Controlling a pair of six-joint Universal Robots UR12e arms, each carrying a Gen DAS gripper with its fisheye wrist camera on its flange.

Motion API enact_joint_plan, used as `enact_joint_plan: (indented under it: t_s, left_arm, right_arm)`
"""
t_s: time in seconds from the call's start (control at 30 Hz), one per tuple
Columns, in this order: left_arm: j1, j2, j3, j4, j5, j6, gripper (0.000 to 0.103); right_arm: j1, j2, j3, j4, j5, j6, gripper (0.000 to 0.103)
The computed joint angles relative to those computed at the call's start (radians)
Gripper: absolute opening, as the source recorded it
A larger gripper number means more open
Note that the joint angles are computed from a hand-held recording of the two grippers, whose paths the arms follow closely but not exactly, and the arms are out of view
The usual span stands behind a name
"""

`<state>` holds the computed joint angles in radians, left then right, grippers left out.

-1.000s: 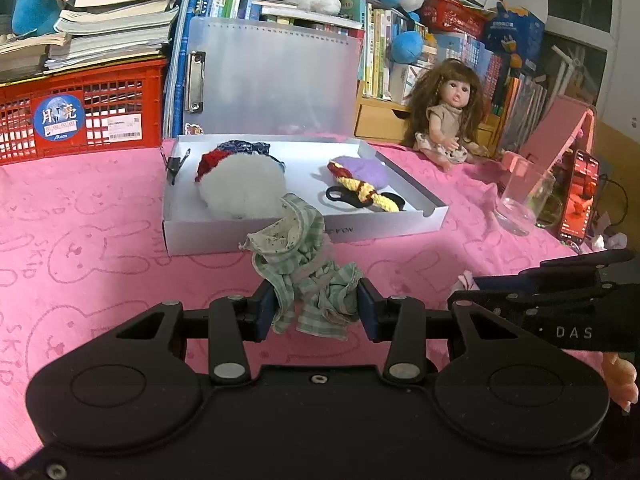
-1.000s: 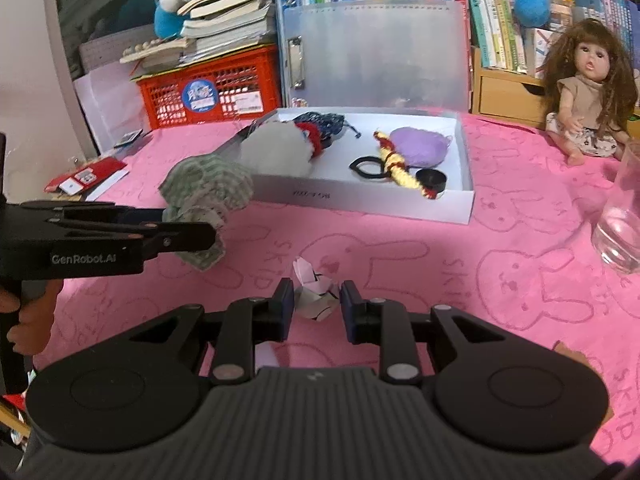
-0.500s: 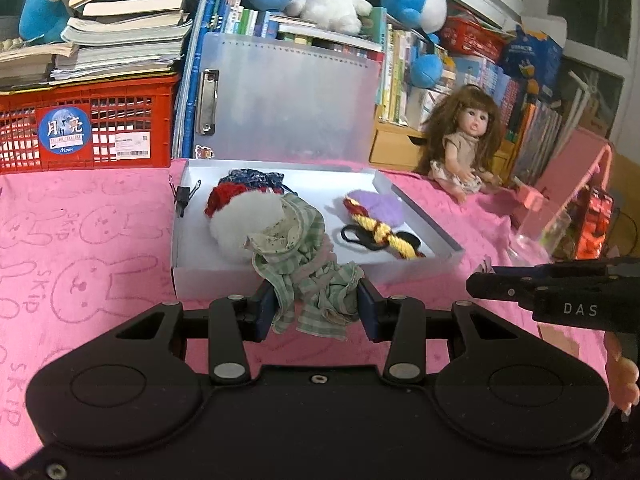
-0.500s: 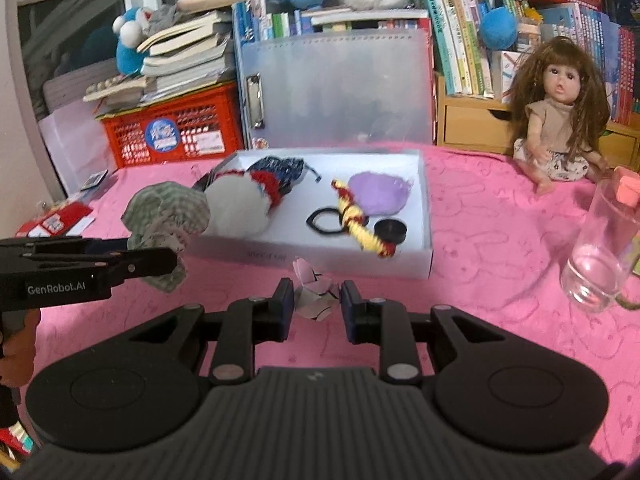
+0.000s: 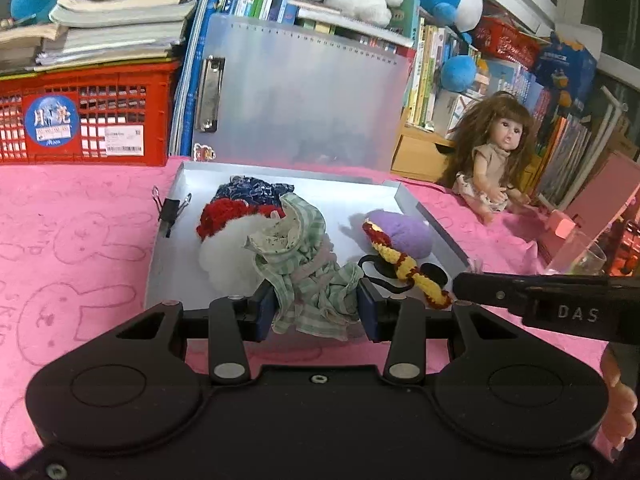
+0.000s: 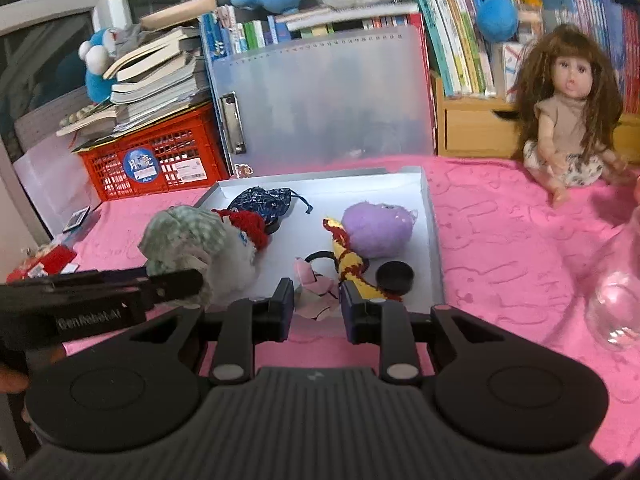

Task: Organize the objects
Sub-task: 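Carry the green checked cloth in the left tool while the right carries the paper scrap over the tray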

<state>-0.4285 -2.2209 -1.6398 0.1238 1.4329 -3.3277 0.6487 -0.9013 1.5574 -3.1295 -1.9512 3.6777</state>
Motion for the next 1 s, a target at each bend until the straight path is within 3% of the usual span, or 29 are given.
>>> enact_joint_plan:
  t_s: [0.3,1.0]
  left_arm:
    - [0.000,-0.032,0.042,-0.024,0.001,0.003,0.040]
    - [-0.001,-0.069,0.091,-0.072,0.088,-0.007,0.040]
  right_arm:
    - [-0.040,0.033,-0.035,0.032,0.113,0.087,0.030]
    - [-0.059,0.050,-0.054,0.094,0.071,0.129,0.030]
